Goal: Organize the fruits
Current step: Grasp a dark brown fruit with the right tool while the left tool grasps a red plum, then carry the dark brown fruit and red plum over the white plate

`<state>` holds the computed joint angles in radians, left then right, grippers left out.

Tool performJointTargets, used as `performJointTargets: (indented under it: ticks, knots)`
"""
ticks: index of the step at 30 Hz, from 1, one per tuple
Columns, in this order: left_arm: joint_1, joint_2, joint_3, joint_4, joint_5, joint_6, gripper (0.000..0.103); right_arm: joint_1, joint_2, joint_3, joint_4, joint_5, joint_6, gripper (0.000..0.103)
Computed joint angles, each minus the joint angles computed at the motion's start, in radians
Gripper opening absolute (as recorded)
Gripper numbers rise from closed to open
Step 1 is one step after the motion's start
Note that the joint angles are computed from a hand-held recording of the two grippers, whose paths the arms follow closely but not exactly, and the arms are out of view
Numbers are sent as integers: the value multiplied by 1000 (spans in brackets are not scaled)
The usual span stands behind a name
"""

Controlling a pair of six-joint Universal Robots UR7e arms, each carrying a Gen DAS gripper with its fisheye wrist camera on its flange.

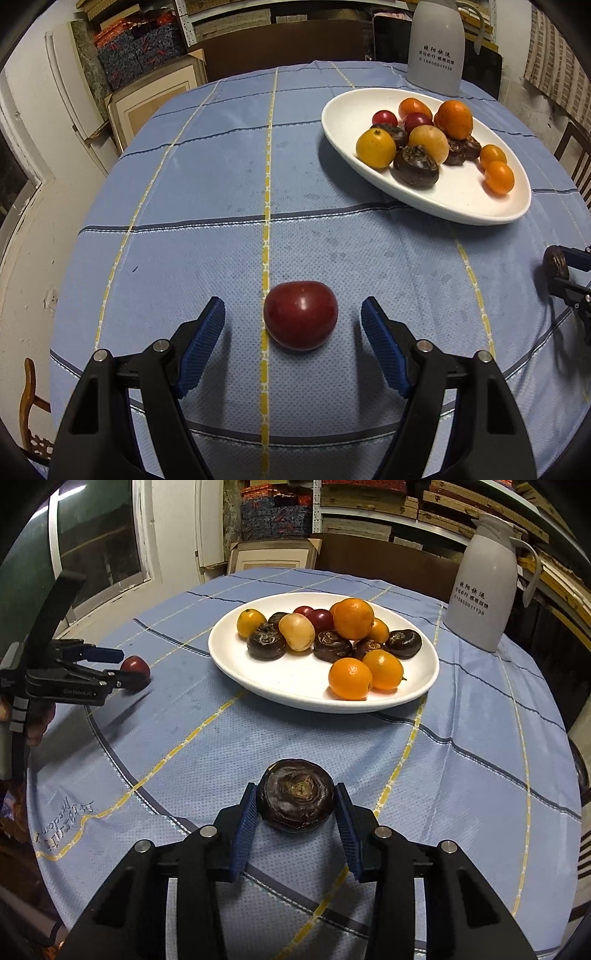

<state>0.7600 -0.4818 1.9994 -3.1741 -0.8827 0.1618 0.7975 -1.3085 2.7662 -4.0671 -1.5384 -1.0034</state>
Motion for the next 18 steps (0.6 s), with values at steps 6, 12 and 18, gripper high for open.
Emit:
performJointTargets:
  ticks: [6,12,18]
  knots:
    - [3,3,-17,67,-8,-45,40,-29,-13,13,7,38,4,42]
    - [-28,-2,11,37,-26,-36,40,-64,-41,26,29,80,12,42]
    - [-106,14,29,-26,-46,-16,40,-85,-83,37,69,134,30,42]
